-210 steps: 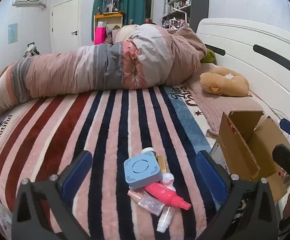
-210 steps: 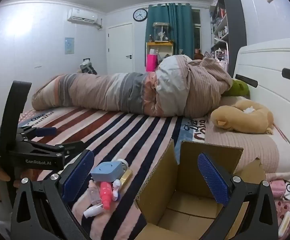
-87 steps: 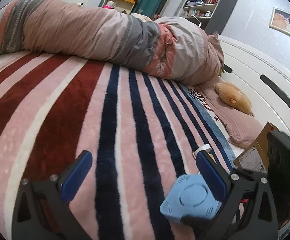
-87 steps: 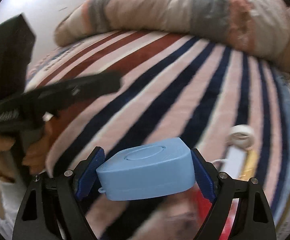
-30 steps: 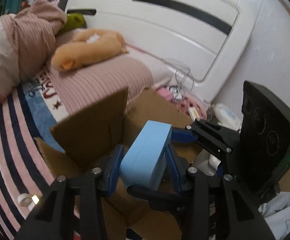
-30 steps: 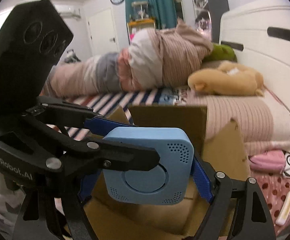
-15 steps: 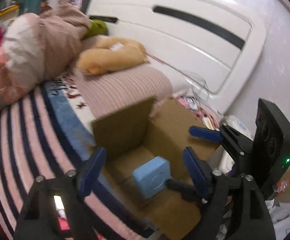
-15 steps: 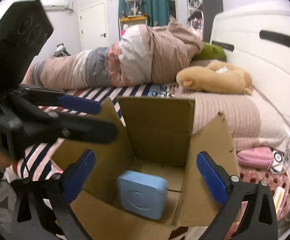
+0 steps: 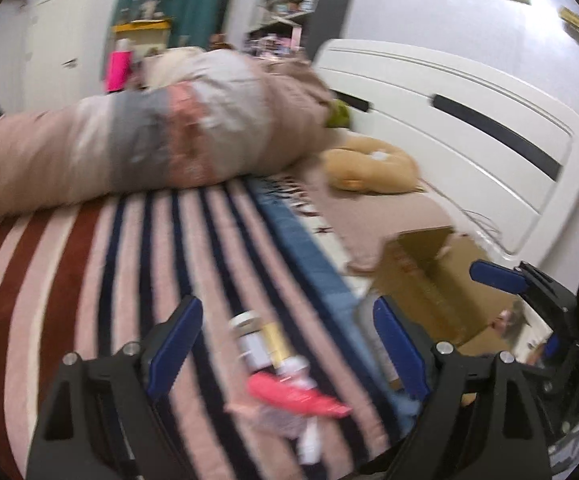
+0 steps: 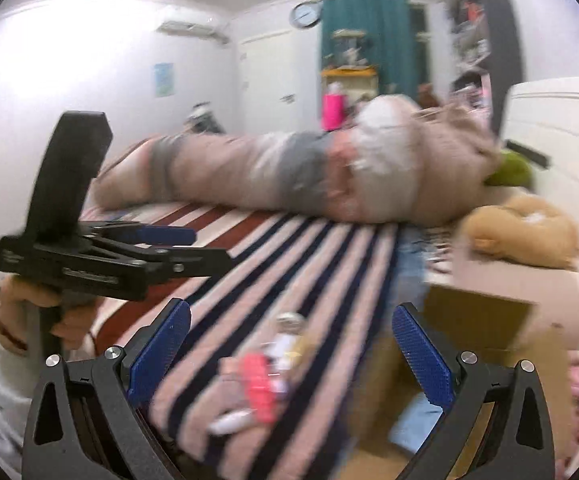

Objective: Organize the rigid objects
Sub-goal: 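Move the right tool back to the pile and grasp the pink spray bottle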

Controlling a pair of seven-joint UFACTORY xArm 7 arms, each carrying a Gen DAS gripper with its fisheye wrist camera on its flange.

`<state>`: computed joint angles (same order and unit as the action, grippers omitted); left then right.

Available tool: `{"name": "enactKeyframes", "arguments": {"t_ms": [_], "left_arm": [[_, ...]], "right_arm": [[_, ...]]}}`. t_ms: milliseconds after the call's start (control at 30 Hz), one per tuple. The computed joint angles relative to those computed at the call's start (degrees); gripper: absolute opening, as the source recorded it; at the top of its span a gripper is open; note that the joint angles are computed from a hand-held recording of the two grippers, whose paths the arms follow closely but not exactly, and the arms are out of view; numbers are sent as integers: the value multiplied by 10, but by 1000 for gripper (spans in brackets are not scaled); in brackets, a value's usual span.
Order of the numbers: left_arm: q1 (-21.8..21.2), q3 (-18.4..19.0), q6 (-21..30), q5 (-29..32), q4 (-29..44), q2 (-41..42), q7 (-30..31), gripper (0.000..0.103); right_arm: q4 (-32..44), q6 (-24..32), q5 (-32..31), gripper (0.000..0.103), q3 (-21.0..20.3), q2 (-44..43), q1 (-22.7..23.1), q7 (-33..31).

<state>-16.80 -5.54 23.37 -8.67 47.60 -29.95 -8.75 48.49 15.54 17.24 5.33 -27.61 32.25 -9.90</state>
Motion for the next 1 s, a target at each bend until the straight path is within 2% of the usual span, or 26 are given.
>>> {"name": "enactKeyframes", "arguments": {"t_ms": [67, 167, 200, 300, 333, 400, 433, 500, 667, 833, 933, 1000], "left_arm": [[16, 8, -12, 4, -42, -26, -6, 85], [23, 26, -26, 0, -93, -55, -4, 85], [19, 36, -31, -6, -110, -65, 2, 85], [14, 58, -44, -23, -142, -78, 11, 85], [12, 63, -48, -28, -148, -79, 14, 85], [2, 77, -55, -38, -160, -80, 27, 85], [0, 81, -57, -42, -164, -79, 33, 85], [-8, 91, -62, -52, -167, -72, 46, 85], [-25, 106, -64, -77, -167, -55, 74, 85], [-40, 115, -68, -104, -161, -40, 102, 85], [-45, 116, -71, -117, -162, -38, 114, 85], [-45, 115, -71, -123, -163, -39, 118, 85]], "right_arm": [[24, 21, -8, 95, 15, 32, 6, 0], [77, 90, -55, 74, 57, 97, -15, 19], [105, 128, -86, 67, 76, 130, -28, 33], [166, 212, -169, 57, 106, 204, -48, 77], [182, 234, -189, 53, 109, 223, -48, 87], [209, 278, -203, 37, 105, 260, -44, 77], [217, 292, -207, 35, 103, 270, -41, 77], [242, 320, -227, 33, 99, 297, -37, 94], [278, 355, -229, 33, 89, 338, -27, 107], [308, 363, -203, 32, 81, 367, -30, 111], [325, 370, -213, 32, 77, 385, -26, 115], [334, 373, -191, 32, 76, 393, -31, 109]]}}
